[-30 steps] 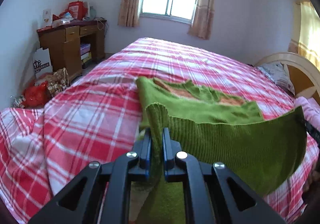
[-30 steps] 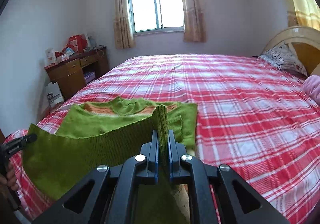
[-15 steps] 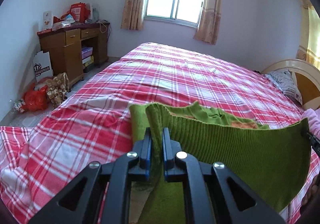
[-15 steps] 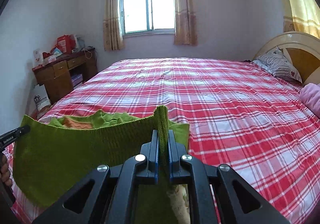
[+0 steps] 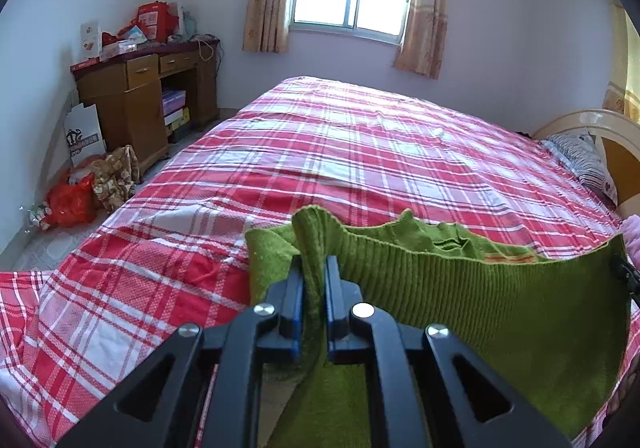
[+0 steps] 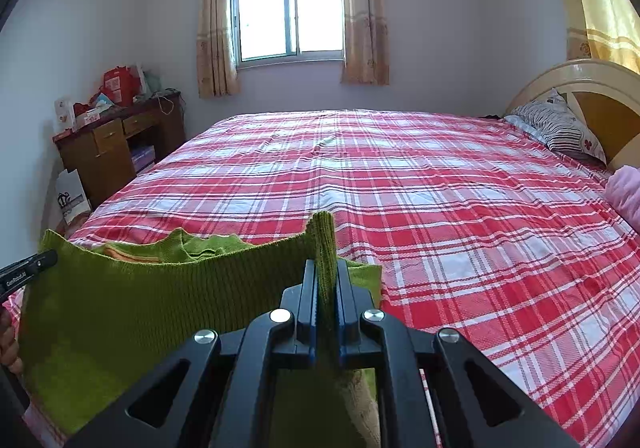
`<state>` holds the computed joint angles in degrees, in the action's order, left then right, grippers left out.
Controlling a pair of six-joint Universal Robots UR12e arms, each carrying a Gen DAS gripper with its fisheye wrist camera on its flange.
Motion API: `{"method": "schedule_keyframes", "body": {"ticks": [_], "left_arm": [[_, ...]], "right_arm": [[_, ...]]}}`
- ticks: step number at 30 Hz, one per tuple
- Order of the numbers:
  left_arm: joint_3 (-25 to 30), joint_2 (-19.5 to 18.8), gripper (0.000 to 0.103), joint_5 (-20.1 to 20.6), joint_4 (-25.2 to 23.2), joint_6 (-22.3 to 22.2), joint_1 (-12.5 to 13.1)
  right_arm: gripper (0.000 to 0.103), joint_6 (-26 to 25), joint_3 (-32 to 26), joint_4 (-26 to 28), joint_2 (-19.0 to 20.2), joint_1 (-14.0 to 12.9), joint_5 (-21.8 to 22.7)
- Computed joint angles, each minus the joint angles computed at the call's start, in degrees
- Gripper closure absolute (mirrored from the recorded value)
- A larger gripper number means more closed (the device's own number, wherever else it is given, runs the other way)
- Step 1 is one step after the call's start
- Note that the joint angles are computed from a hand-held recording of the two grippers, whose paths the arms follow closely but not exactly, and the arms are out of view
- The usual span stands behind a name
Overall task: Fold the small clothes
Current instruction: 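Fold the lifted sweater edge over the body with both tools, release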
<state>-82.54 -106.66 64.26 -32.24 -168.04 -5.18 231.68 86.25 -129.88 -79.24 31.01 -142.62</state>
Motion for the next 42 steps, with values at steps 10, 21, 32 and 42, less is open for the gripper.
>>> {"method": "schedule_keyframes", "body": {"ticks": [10,21,32,42], "left_arm": [[2.91,-2.08,0.094,3.45,-0.35,0.09,-1.68],[7.93,-5.68,0.094,7.36,-0.69,-0.86,-3.96],[12.52,-9.95,0.094,14.03,-2.38,-1.73,-6.65],[14.86,-11.76,0.092,18.15,-7.78,-1.75,-7.77]], "right_arm": [[0.097,0.8,0.6,-1.75,-0.1,-2.35,2.7],[0.097,0.52,-0.08,-1.03,0.6,-5.56,4.98],[0.097,-0.16,-1.24,3.2,2.63,-9.12,7.87],[0.096,0.84,-2.25,7.55,3.6,-10.08,10.35]]}}
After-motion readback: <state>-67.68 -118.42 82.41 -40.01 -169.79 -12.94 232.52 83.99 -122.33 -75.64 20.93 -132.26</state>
